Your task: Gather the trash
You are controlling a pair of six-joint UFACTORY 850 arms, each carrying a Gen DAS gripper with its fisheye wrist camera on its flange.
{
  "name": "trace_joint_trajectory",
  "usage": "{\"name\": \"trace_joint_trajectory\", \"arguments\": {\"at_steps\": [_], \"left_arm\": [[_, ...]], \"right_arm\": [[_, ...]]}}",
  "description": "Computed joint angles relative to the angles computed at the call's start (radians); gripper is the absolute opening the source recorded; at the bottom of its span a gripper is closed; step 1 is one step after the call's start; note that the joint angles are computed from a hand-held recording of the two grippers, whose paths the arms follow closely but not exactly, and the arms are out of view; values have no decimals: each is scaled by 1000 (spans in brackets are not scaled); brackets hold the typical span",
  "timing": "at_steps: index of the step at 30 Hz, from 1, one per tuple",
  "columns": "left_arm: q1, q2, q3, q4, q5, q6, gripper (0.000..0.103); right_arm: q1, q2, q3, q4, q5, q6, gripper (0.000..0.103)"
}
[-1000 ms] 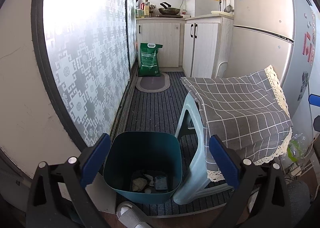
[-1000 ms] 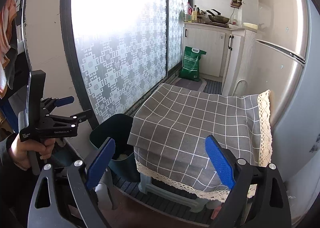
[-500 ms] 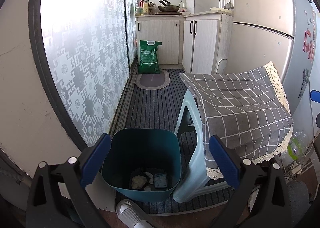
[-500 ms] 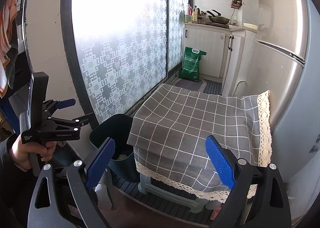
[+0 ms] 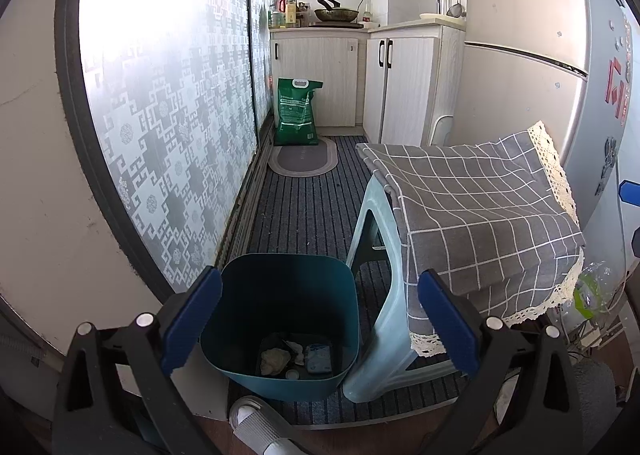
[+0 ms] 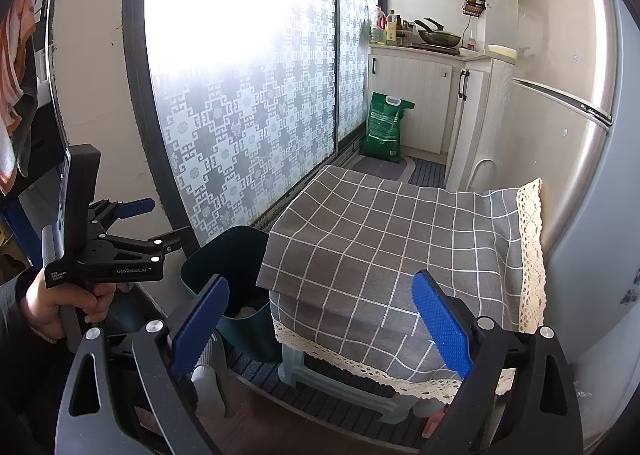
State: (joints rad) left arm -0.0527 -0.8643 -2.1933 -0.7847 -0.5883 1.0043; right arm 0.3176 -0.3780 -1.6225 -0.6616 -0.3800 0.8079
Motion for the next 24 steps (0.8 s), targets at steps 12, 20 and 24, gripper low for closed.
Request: {"name": "trace_joint_trajectory", "arguments": {"at_steps": [12,20,24], "left_arm": [[0,3,4,-8,0,9,100],[-1,1,-1,-1,-6,1,100],[-1,1,0,-6,-5,9,100]], "right_arm": [[5,-6,-3,6,-2,-3,94],[6,-7,-4,9,-3,-7,94],[6,-8,-1,10,1,-8,94]]}}
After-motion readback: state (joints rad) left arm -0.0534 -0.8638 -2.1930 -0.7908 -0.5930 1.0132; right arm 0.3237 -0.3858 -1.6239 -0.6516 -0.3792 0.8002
